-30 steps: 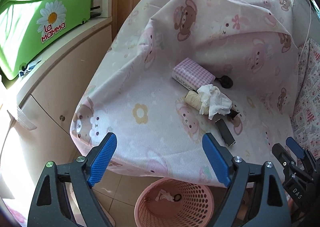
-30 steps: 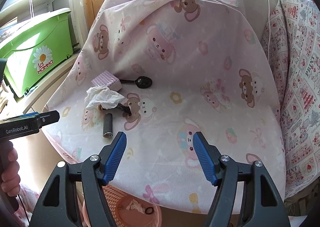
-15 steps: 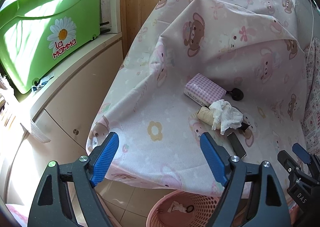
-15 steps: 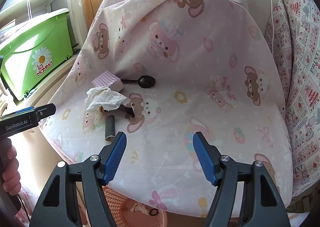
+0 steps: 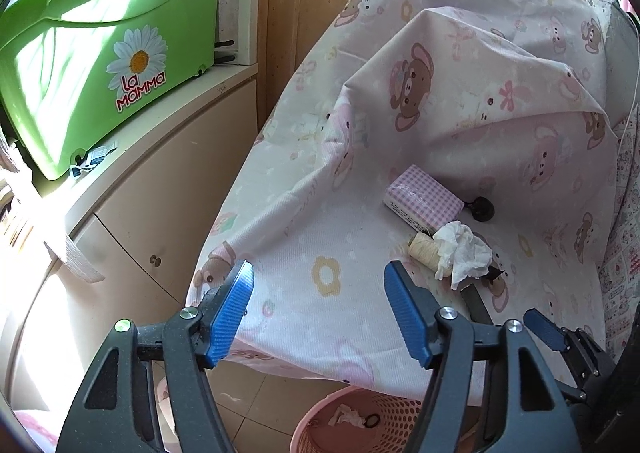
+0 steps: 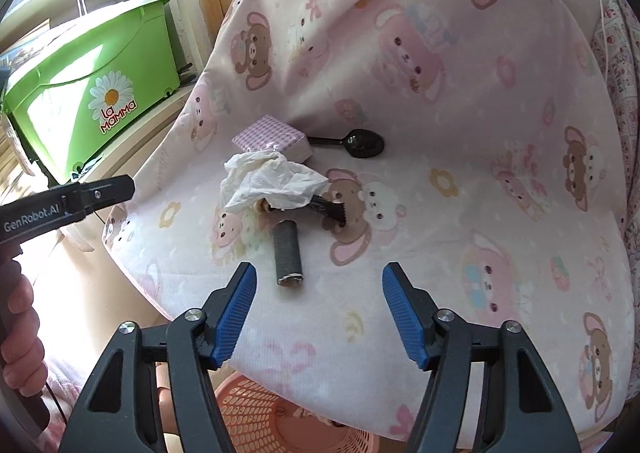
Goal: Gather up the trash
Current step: 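Reach the right gripper to the dark cylinder and close on it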
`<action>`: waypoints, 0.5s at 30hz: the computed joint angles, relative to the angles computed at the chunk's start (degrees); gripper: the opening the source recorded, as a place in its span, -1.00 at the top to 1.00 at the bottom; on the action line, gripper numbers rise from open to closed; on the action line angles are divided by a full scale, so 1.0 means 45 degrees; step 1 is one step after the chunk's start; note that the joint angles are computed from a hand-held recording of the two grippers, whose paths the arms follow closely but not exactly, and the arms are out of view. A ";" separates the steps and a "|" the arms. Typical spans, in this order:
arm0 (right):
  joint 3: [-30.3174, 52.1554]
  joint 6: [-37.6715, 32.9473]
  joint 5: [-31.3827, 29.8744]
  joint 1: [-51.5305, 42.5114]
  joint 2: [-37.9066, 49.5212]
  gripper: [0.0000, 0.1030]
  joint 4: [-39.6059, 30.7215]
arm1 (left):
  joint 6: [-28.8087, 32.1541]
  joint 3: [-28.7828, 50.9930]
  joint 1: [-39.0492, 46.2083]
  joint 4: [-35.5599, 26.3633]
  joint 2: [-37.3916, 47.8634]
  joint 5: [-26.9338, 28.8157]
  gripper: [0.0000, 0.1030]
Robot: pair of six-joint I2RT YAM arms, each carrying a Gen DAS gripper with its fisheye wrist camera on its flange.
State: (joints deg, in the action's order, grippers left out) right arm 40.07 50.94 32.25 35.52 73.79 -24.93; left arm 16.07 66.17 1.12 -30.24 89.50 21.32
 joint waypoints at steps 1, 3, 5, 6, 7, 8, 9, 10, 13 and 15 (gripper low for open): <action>0.0146 -0.0123 0.0011 -0.0034 0.0327 -0.16 0.0172 | -0.0062 0.0161 0.0097 -0.0051 0.0105 0.0078 -0.27; 0.0429 -0.0258 0.0359 0.0030 0.0869 -0.15 0.0275 | -0.0143 0.0329 0.0184 -0.0042 0.0246 0.0004 -0.27; 0.0686 -0.0509 0.0651 0.0034 0.1359 -0.12 0.0324 | -0.0228 0.0467 0.0274 -0.0153 0.0390 -0.0002 -0.27; 0.0858 -0.0539 0.0783 0.0017 0.1629 -0.07 0.0209 | -0.0269 0.0543 0.0340 -0.0265 0.0465 0.0100 -0.27; 0.0949 -0.0579 0.0697 -0.0036 0.1850 0.07 0.0248 | -0.0286 0.0604 0.0393 -0.0399 0.0516 0.0230 -0.27; 0.0949 -0.0622 0.0469 -0.0136 0.1940 0.15 0.0360 | -0.0267 0.0644 0.0434 -0.0525 0.0552 0.0355 -0.27; 0.0935 -0.0586 0.0331 -0.0190 0.2041 0.17 0.0468 | -0.0225 0.0643 0.0435 -0.0578 0.0562 0.0405 -0.27; 0.0932 -0.0540 0.0312 -0.0201 0.2124 0.20 0.0506 | -0.0157 0.0587 0.0420 -0.0559 0.0520 0.0381 -0.27; 0.0983 -0.0621 0.0459 -0.0115 0.2210 0.52 0.0338 | -0.0097 0.0371 0.0270 -0.0323 0.0350 0.0206 -0.27; 0.0884 -0.0688 0.0383 -0.0111 0.2005 0.66 0.0344 | -0.0078 0.0276 0.0210 -0.0217 0.0260 0.0152 -0.27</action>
State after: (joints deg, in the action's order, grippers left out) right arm 44.05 47.84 33.97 35.02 82.81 -23.38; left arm 15.72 67.41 2.07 -31.21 90.67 22.00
